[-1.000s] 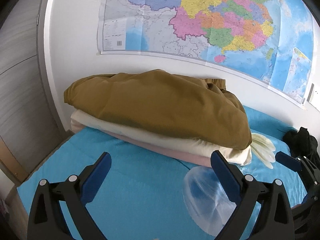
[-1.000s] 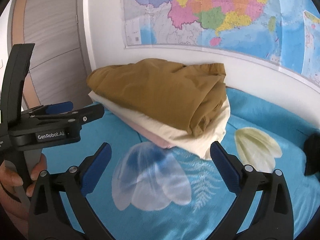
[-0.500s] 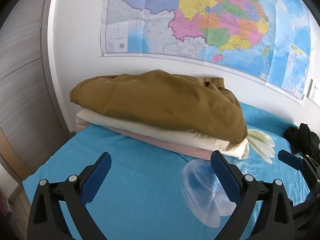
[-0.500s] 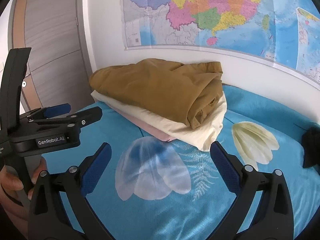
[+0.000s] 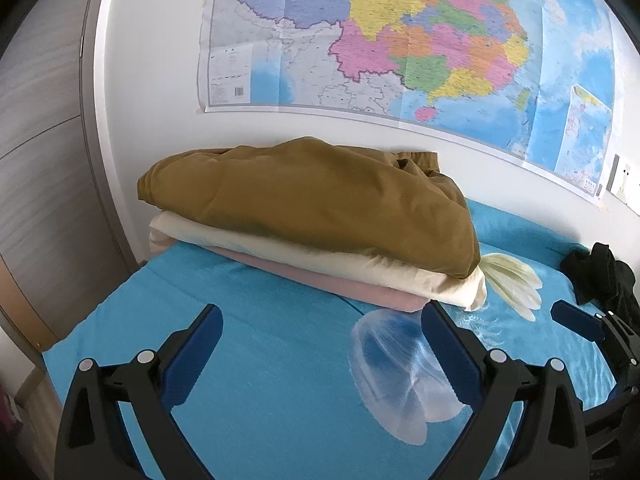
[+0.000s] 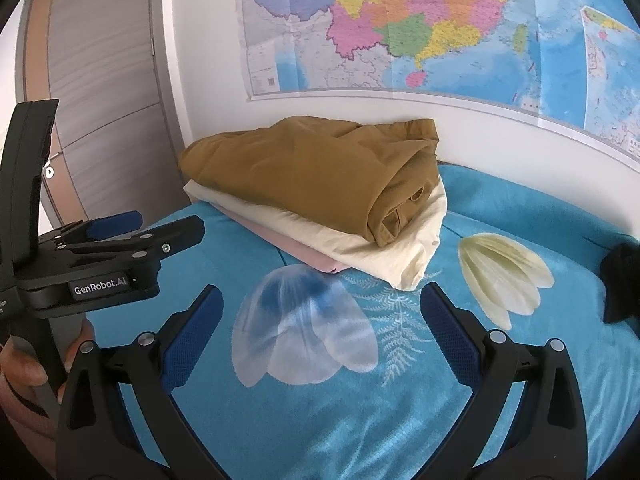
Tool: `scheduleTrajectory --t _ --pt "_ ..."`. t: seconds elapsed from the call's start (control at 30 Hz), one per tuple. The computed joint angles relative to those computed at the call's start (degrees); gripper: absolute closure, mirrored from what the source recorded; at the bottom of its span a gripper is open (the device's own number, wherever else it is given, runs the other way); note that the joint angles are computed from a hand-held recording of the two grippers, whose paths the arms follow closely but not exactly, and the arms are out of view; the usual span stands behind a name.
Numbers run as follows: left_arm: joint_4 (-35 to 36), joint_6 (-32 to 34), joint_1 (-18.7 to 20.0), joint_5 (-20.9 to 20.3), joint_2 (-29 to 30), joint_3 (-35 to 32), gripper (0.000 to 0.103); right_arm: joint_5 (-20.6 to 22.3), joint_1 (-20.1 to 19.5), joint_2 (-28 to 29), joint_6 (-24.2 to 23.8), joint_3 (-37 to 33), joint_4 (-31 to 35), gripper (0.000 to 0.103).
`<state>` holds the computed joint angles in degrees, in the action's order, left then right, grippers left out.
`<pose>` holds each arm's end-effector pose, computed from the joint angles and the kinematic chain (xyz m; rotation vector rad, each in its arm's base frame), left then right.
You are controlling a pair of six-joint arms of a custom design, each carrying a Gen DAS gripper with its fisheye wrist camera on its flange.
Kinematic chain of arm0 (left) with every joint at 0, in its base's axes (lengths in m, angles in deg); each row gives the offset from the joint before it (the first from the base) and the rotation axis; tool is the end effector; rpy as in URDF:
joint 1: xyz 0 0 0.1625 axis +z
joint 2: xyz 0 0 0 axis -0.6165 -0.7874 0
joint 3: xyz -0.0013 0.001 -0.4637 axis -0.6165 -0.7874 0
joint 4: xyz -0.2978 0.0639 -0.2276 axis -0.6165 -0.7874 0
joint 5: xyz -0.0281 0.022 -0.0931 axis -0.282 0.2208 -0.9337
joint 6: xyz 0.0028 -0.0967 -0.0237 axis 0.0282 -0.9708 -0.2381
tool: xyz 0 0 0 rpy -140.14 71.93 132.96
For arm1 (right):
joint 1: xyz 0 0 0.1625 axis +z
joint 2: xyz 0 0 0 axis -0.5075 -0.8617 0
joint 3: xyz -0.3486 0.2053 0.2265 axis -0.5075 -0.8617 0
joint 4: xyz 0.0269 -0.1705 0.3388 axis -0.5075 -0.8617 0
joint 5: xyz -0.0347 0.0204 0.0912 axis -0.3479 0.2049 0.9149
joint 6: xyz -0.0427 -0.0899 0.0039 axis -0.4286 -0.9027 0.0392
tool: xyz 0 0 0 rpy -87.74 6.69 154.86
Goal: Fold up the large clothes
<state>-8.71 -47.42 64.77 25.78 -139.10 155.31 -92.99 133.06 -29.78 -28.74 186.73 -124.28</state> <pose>-0.3424 -0.4287 0.1158 -0.1341 1.8224 -1.3511 0.2672 -0.5657 0.2633 1.4275 -2.5182 0.8540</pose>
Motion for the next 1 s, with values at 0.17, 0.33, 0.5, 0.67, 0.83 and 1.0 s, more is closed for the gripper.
scheduleTrajectory --t 0.17,0.33,0.5,0.67,0.83,1.0 --pt "0.35 -0.06 -0.05 -0.28 0.55 -0.51 0.007 -0.13 -0.12 -0.07 0.32 0.1 0.12 0.006" --pt "0.85 -0.14 0.02 -0.42 0.83 -0.94 0.007 0.13 -0.27 -0.23 0.41 0.18 0.34 0.006" --pt "0.56 0.2 0.05 -0.42 0.96 -1.03 0.007 0.01 -0.29 -0.36 0.63 0.16 0.73 0.006" --pt "-0.76 1.45 0.1 -0.42 1.02 -0.78 0.007 -0.19 -0.38 -0.52 0.76 0.31 0.74 0.006" --pt "-2.24 2.4 0.13 -0.5 1.09 -0.58 0.007 -0.24 -0.48 -0.57 1.1 0.31 0.6 0.006" --pt "-1.48 1.84 0.1 -0.5 1.23 -0.8 0.007 -0.13 -0.54 -0.62 1.12 0.38 0.62 0.006"
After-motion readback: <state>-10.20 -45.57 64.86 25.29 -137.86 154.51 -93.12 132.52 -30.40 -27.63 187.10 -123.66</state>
